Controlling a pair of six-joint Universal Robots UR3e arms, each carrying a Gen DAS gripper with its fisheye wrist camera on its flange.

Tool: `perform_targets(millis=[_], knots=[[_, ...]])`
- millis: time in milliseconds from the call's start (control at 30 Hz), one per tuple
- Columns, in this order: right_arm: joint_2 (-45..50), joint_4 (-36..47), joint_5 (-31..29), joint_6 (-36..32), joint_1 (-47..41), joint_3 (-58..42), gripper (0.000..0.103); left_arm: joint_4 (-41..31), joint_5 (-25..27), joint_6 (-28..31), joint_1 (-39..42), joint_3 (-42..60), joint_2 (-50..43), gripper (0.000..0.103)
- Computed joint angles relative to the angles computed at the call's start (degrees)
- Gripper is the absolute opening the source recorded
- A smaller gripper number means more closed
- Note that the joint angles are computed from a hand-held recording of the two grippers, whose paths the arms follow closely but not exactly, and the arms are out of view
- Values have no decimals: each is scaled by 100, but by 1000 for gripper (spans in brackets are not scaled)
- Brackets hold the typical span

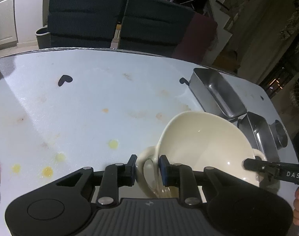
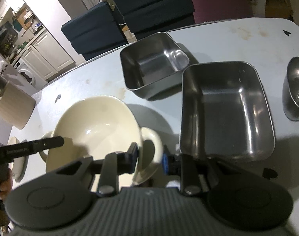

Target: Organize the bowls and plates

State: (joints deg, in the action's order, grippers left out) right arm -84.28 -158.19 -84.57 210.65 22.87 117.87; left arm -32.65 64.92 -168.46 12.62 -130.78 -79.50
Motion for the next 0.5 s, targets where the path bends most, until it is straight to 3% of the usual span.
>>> perform_targets(millis=[267, 500], knots=[[-120, 105, -262, -77, 226, -95, 29, -406, -50, -67, 159, -130, 659, 27], [-602, 179, -418, -50, 422, -81, 29, -1770, -360, 285, 691, -118, 2119, 26]])
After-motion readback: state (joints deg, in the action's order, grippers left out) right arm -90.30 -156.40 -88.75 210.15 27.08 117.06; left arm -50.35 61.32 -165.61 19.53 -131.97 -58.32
